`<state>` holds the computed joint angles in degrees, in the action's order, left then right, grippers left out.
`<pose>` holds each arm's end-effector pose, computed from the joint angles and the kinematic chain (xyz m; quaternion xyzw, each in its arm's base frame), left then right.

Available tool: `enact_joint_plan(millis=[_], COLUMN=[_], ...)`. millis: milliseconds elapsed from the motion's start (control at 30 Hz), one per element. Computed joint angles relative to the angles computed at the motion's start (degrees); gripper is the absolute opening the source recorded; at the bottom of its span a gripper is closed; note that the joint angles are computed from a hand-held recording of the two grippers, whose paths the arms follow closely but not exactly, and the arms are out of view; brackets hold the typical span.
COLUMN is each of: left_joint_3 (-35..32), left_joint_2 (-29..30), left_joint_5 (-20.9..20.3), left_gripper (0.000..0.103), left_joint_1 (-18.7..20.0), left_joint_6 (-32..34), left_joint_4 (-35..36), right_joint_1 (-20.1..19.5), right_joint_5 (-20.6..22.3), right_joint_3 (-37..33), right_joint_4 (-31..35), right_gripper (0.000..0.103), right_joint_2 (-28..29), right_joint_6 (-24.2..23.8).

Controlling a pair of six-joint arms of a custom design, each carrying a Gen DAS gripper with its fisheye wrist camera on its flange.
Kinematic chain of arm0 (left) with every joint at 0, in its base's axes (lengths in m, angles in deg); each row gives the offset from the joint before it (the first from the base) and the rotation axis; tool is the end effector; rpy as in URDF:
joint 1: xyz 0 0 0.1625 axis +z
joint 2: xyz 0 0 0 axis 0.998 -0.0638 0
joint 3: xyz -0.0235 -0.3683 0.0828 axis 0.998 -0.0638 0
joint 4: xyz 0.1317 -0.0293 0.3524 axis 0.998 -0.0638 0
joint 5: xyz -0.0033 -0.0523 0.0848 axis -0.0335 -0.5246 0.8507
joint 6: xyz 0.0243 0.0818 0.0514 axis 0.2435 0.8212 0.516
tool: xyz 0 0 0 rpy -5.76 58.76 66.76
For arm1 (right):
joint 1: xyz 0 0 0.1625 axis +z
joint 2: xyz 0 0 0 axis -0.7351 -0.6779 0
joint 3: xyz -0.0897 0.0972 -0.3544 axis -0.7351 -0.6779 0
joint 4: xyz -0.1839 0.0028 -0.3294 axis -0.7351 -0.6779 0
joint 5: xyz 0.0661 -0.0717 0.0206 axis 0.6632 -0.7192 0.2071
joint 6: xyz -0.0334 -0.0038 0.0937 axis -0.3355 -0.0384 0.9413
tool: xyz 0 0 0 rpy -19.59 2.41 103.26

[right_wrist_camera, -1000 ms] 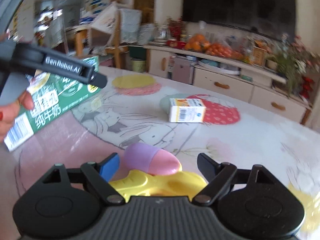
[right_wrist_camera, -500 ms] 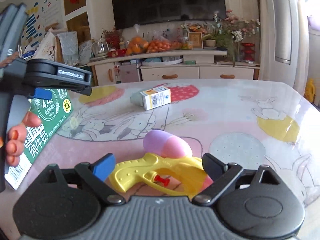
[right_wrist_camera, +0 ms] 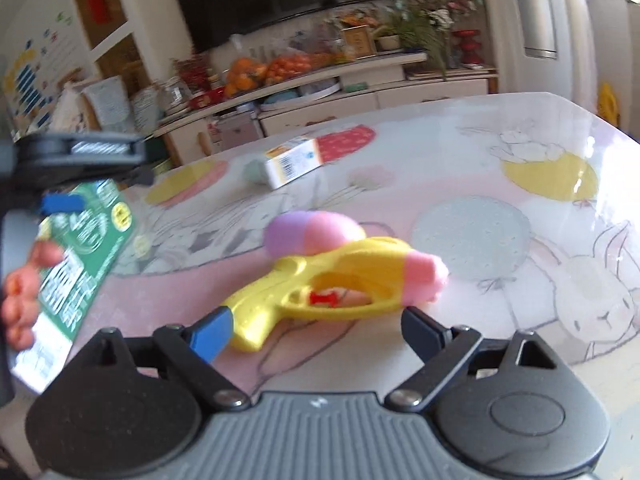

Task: Organize rigid objects
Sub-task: 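Close right gripper on the water gun while left gripper grasps the vitamin box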

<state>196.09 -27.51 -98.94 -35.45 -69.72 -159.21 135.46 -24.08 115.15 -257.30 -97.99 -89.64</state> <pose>-0.0948 -0.4765 0.1096 0.0940 0.7767 -0.4591 0.4209 0.1029 -0.4999 -0.0008 0.1953 -0.8898 0.3731 0.1760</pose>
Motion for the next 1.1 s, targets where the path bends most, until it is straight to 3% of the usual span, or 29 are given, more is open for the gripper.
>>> enact_joint_plan(millis=[167,233,467,567,633,733,1100], left_joint_3=[-0.15,-0.22,-1.26,-1.91,-2.56,-3.56,-13.22], left_joint_2=[0.28,0.33,1.06,1.54,2.14,3.08,11.34], left_joint_5=[-0.03,-0.09,0.34,0.23,-0.01,-0.97,-9.21], left_gripper=[0.103,0.103,0.103,0.103,0.103,0.103,0.103], left_joint_1=[-0.09,-0.09,0.19,0.31,0.34,0.49,3.94], left_joint_6=[-0.16,-0.39,-0.19,-0.07,0.63,2.25,18.29], left_joint_4=[0.22,0.57,1.0,1.28,0.95,-0.17,-9.4], right_joint_1=[0.21,0.47,1.46,1.07,0.84,1.08,-1.11], right_joint_5=[-0.89,-0.14,-1.02,0.19,0.39,-1.71,-1.47], right_joint_3=[-4.56,-6.01,-10.98,-11.68,-12.33,-13.89,-16.37], right_joint_4=[0.6,2.49,7.16,10.36,11.76,10.08,12.52], right_gripper=[0.095,0.102,0.101,0.087,0.07,0.042,0.04], right_joint_2=[1.99,2.59,4.67,3.49,2.94,3.94,1.81], right_joint_6=[-1.19,-3.43,-12.23,-13.53,-13.95,-18.69,-17.08])
